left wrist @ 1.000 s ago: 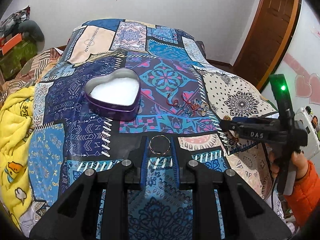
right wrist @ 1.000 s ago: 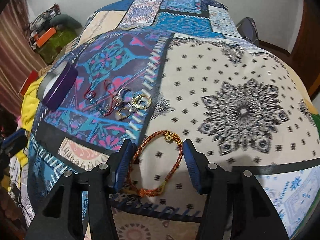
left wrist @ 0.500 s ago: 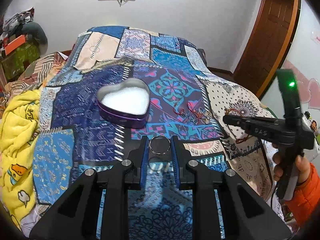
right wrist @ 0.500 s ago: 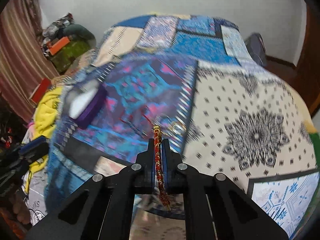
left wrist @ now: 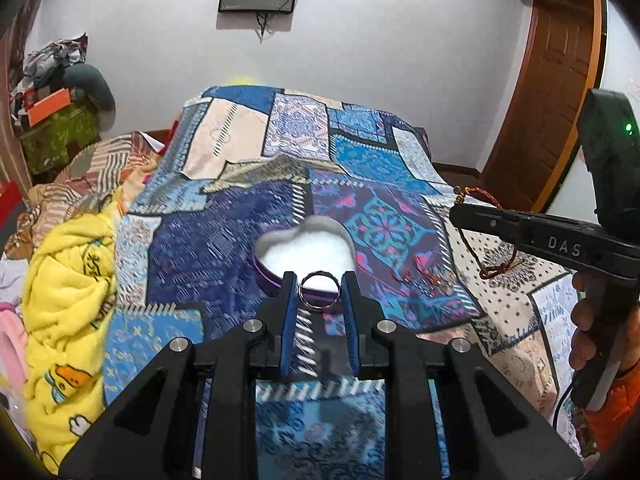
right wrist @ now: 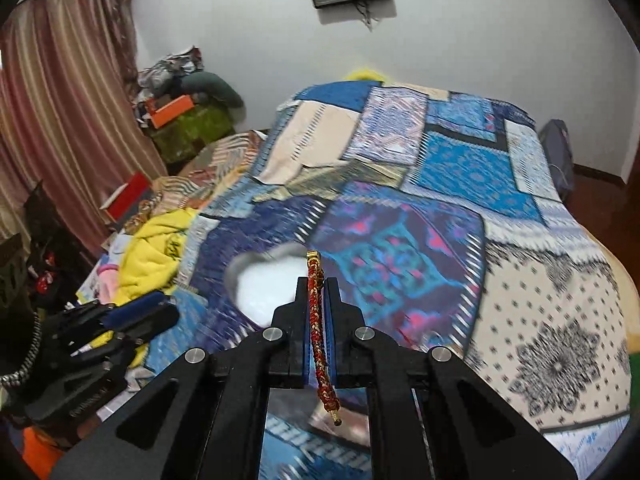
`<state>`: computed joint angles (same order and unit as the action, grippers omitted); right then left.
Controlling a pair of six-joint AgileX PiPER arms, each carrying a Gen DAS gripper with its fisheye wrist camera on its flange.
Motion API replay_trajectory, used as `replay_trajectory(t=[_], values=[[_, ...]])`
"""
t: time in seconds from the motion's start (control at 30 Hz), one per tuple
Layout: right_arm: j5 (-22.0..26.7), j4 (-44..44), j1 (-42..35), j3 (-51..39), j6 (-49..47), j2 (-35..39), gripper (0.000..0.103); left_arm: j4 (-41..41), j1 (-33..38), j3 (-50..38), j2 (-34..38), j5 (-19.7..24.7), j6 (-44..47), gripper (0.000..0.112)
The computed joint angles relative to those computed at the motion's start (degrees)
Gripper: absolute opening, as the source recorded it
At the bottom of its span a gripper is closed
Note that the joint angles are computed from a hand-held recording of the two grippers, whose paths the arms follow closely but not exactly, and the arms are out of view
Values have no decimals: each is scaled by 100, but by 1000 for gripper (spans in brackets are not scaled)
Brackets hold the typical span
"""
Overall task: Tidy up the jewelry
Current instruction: 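Carry bracelet and ring into the heart tin and open both tools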
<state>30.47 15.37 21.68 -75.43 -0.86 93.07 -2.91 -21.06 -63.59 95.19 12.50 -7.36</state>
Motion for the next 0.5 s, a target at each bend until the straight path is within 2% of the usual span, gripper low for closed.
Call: replay_trajectory(t=[0.23, 0.5], values=[[212, 557, 102, -742, -478, 642, 5, -335, 230, -418, 386, 48, 481, 21], [661, 978, 81, -1478, -791, 1433, 5, -1324, 425, -987, 1034, 235, 1566, 21]])
